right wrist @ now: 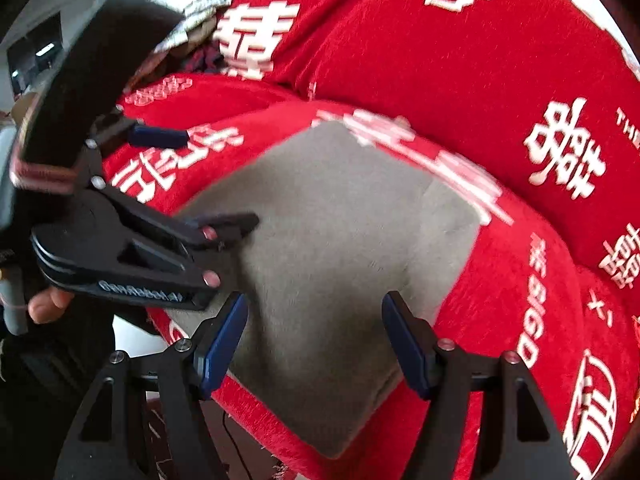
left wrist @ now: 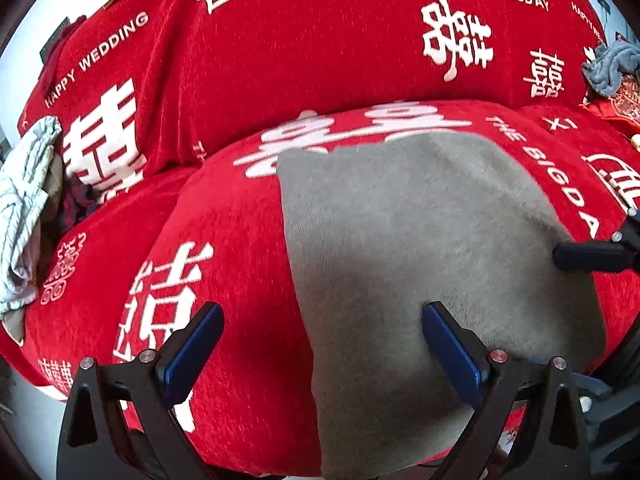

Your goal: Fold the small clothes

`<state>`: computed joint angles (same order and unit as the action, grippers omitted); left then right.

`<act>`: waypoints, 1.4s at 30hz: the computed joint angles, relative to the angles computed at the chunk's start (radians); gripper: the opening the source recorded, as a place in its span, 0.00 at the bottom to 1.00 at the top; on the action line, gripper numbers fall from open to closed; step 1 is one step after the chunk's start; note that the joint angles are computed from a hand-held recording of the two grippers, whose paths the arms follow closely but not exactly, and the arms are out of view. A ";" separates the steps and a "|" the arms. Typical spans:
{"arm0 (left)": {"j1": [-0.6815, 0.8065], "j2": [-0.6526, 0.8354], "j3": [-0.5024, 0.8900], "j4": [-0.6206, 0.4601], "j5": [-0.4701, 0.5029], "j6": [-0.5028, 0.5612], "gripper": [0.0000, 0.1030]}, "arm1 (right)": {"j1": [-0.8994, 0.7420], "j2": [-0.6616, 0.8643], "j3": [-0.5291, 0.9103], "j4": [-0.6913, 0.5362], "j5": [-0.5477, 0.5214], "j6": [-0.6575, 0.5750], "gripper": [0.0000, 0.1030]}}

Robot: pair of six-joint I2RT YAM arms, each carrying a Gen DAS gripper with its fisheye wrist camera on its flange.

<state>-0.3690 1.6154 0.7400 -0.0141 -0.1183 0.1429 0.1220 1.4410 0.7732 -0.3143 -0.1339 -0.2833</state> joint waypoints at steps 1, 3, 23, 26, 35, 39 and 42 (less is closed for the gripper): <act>0.004 0.003 -0.006 0.006 0.011 -0.001 0.98 | 0.005 0.014 -0.007 0.010 0.016 0.004 0.71; 0.009 -0.002 -0.017 0.012 0.020 -0.016 0.98 | 0.014 0.022 -0.034 0.051 0.046 0.011 0.71; -0.064 -0.170 -0.132 0.015 -0.051 -0.189 0.98 | 0.129 -0.148 -0.114 0.013 0.227 0.282 0.71; -0.080 -0.217 -0.183 0.061 -0.061 -0.219 0.98 | 0.132 -0.166 -0.132 0.019 0.236 0.312 0.71; -0.121 -0.329 -0.266 0.089 -0.094 -0.266 0.98 | 0.153 -0.235 -0.149 -0.017 0.284 0.361 0.71; -0.122 -0.396 -0.288 0.076 -0.101 -0.274 0.98 | 0.157 -0.258 -0.151 -0.035 0.291 0.375 0.71; -0.117 -0.421 -0.288 0.051 -0.098 -0.276 0.98 | 0.172 -0.277 -0.153 -0.046 0.304 0.385 0.71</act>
